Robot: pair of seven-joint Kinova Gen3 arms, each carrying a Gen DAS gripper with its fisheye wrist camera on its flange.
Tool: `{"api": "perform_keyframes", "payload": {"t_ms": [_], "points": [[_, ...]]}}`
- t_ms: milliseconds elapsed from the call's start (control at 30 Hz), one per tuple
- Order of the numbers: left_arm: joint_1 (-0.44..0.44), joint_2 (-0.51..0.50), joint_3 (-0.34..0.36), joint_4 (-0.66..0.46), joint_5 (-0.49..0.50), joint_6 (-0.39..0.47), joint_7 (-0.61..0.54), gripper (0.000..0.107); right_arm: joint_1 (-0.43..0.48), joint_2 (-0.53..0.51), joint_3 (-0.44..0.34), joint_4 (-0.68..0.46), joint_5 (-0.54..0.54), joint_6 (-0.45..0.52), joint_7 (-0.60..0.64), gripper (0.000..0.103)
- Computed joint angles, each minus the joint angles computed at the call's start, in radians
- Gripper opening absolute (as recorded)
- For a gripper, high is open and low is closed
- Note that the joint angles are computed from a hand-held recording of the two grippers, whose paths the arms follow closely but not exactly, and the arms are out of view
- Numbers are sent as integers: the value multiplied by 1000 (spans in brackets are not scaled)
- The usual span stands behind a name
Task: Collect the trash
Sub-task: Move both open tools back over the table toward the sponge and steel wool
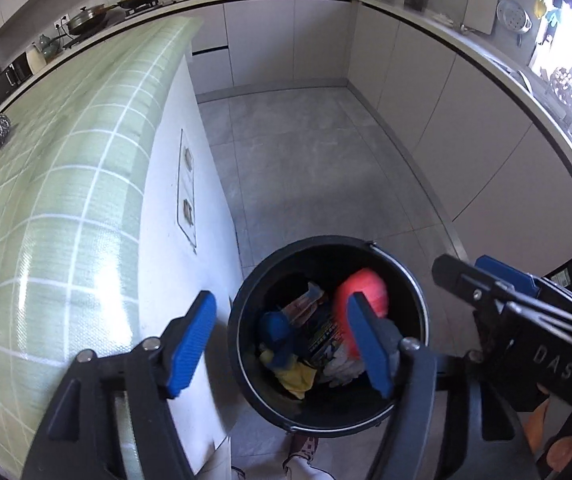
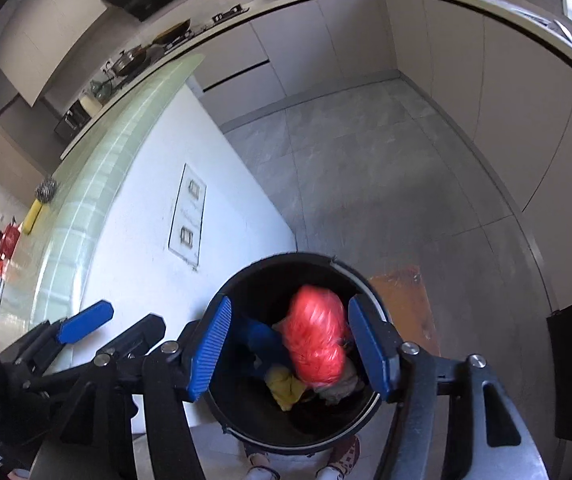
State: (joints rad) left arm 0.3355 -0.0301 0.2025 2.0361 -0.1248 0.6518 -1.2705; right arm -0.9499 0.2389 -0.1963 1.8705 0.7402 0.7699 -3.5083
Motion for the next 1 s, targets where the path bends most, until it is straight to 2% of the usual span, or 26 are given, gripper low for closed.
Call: {"api": "perform_keyframes", "payload": {"t_ms": [67,300,567,767,1000], "points": [[0,-12,1,-3,-3,-3,9,70,-11,-11,1,4,17,14,-25,64],[-21,-76,-16,4,74,8,-68,70,-20,-17,-23,-13,7,78,-51,64],[-61,-140,-65,-11,170,39,-234,70,-37,-21,-49,-69,-43,157,-25,64],[-91,-184,-107,-41,242,92,-351,70,-73,-1,-58,-160,-75,240,2,64],[-140,-250,-222,-54,349,146,-554,70,-164,52,-46,-320,-26,379,-26,65]]}}
